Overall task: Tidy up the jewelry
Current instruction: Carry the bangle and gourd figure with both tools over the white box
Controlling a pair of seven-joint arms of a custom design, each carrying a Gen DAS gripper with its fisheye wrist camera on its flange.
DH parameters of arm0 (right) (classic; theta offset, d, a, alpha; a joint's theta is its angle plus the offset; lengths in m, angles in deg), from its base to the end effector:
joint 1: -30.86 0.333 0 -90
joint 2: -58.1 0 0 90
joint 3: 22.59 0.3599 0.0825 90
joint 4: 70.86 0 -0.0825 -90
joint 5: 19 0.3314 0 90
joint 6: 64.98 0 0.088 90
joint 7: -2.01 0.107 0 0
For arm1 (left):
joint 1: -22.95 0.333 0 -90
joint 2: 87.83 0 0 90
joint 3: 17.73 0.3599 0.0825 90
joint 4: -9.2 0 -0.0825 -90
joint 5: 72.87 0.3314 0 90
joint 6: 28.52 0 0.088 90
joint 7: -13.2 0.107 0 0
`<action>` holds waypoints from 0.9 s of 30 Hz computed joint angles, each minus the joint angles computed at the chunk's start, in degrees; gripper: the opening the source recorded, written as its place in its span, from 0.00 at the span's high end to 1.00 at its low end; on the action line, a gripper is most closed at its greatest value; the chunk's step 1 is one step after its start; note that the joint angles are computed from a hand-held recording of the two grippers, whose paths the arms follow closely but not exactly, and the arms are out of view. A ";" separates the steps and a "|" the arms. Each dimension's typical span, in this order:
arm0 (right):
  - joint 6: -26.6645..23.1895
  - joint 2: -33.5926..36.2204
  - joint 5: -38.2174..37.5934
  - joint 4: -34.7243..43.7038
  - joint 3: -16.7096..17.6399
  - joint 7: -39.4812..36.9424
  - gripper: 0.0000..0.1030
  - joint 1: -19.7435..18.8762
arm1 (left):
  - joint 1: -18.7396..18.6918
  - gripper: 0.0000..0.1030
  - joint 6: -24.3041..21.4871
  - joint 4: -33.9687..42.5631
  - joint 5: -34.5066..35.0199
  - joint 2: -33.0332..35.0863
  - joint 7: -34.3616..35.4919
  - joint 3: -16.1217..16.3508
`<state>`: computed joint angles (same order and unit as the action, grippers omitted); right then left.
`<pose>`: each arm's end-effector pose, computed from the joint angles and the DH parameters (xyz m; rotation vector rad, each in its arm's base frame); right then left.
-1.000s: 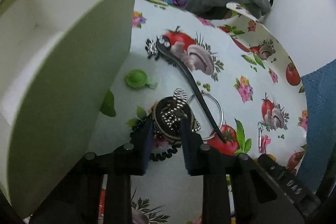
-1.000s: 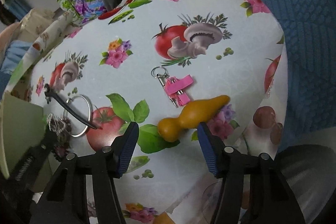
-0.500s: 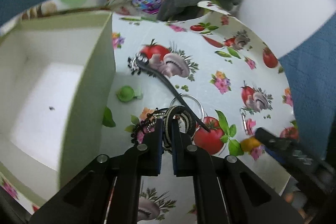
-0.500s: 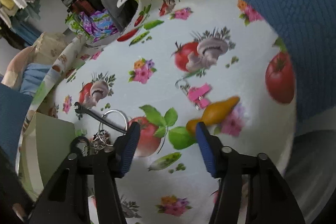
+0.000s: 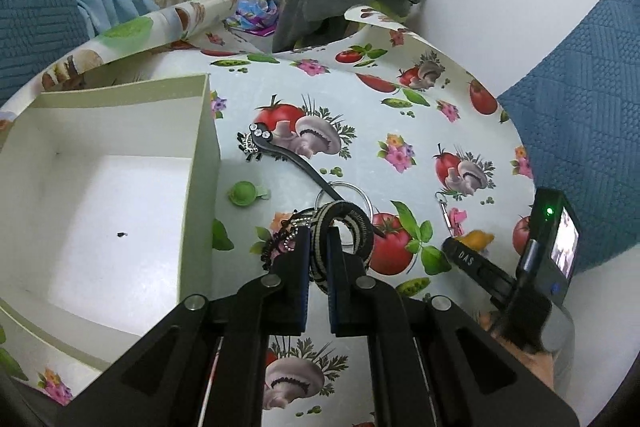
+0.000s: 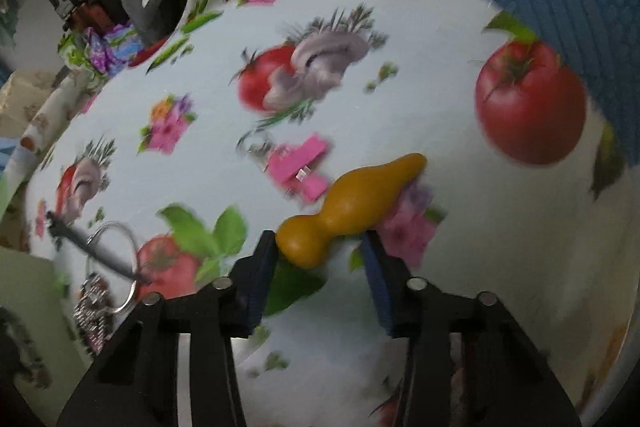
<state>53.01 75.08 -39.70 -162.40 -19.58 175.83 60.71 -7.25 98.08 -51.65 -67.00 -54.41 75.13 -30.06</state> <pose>0.5417 0.3221 0.5382 -1.1516 2.6424 -0.3940 0.5800 -0.4487 0.6079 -1.8325 2.2864 -0.8567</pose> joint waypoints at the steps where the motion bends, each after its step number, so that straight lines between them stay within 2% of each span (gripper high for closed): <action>1: 0.79 -0.47 0.07 -0.89 -0.11 -0.06 0.77 -0.30 | 0.00 0.93 -0.02 -0.15 0.05 -0.20 0.12 -0.01; 7: 4.57 -2.62 1.16 -4.12 0.44 -2.09 0.78 -1.67 | -0.42 0.93 -0.64 0.03 1.00 -0.56 0.05 0.28; 17: 7.11 -5.39 3.18 -3.35 2.85 -15.57 0.78 -1.12 | -0.39 0.93 1.57 -5.86 1.84 -4.07 1.04 -0.36; 22: 8.29 -7.52 3.16 -3.72 3.37 -18.01 0.78 -0.43 | 0.54 0.93 1.77 -8.24 0.21 -6.11 2.04 -1.40; 27: 8.44 -9.23 1.51 -1.80 3.94 -18.95 0.78 0.18 | 0.49 0.93 1.07 -7.26 0.78 -7.51 3.08 -1.49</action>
